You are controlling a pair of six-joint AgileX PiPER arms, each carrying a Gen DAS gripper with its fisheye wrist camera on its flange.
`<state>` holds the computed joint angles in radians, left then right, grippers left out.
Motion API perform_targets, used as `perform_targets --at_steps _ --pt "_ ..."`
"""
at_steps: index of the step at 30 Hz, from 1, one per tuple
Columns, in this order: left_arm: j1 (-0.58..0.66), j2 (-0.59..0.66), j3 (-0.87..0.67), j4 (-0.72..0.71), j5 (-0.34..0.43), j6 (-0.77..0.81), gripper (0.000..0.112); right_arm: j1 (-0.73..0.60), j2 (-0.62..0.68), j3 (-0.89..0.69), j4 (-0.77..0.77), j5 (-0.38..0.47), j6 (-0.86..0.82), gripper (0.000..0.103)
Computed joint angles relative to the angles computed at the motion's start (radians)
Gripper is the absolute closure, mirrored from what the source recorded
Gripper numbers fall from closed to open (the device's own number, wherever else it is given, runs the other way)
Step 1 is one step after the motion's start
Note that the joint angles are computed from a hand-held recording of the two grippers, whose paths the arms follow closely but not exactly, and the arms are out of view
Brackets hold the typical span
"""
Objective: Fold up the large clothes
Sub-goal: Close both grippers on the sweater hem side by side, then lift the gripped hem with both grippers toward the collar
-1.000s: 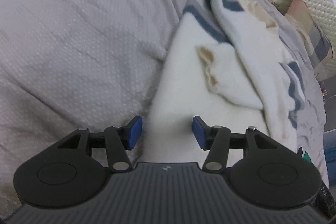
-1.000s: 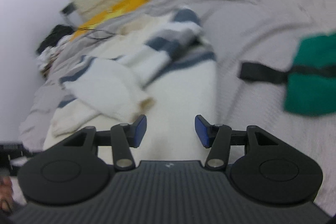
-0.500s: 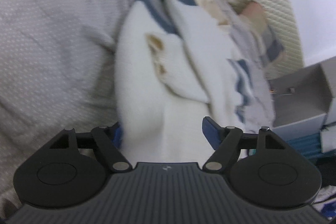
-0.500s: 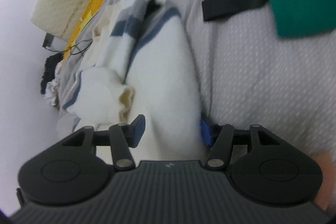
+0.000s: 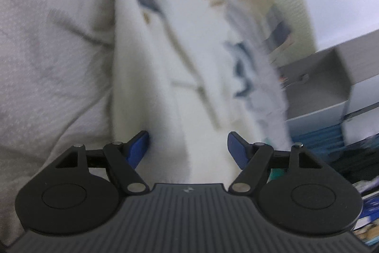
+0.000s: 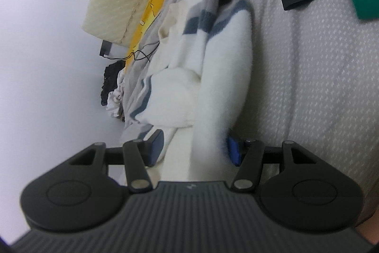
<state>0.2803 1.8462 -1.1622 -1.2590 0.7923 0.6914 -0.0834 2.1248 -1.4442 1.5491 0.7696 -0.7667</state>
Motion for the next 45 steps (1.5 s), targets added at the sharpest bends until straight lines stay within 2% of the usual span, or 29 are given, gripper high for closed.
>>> perform_targets --at_steps 3,6,10,14,19,25,27,28,31,32,34,35,40,45 --pt "-0.041 0.020 -0.057 0.210 -0.049 -0.222 0.036 -0.002 -0.005 0.006 -0.012 -0.006 0.011 0.045" --pt "-0.052 0.055 -0.106 0.354 -0.056 -0.405 0.036 0.020 -0.011 -0.026 -0.191 -0.064 0.154 0.045" --pt "-0.044 0.078 -0.120 0.377 -0.050 -0.449 0.036 0.052 0.004 -0.064 -0.436 -0.113 0.390 0.047" --pt "-0.066 0.084 -0.153 0.436 -0.035 -0.468 0.034 0.076 0.010 -0.079 -0.502 -0.123 0.433 0.047" --pt "-0.078 0.082 -0.158 0.426 -0.019 -0.398 0.034 0.060 0.025 -0.078 -0.402 -0.016 0.336 0.046" --pt "-0.062 0.046 -0.092 0.385 -0.043 -0.343 0.036 0.052 0.002 -0.036 -0.371 0.029 0.342 0.047" --pt "-0.059 0.027 -0.069 0.397 -0.060 -0.347 0.039 0.067 -0.014 -0.003 -0.404 0.002 0.389 0.056" --pt "-0.064 0.022 -0.064 0.413 -0.079 -0.370 0.046 0.079 -0.025 0.013 -0.428 -0.016 0.413 0.062" --pt "-0.052 0.007 -0.045 0.424 -0.101 -0.409 0.064 0.105 -0.078 0.067 -0.456 -0.100 0.416 0.067" --pt "-0.041 0.002 -0.035 0.411 -0.103 -0.404 0.071 0.105 -0.091 0.085 -0.447 -0.122 0.414 0.073" --pt "-0.027 -0.010 -0.014 0.371 -0.113 -0.381 0.080 0.092 -0.107 0.107 -0.440 -0.133 0.426 0.082" --pt "-0.017 -0.019 0.000 0.355 -0.114 -0.364 0.083 0.086 -0.111 0.115 -0.432 -0.133 0.422 0.083" --pt "0.016 -0.097 0.087 0.255 -0.151 -0.271 0.089 0.050 -0.149 0.177 -0.311 -0.142 0.321 0.085" --pt "0.072 -0.147 0.155 0.103 -0.130 -0.140 0.093 0.023 -0.173 0.220 -0.185 -0.132 0.229 0.087"
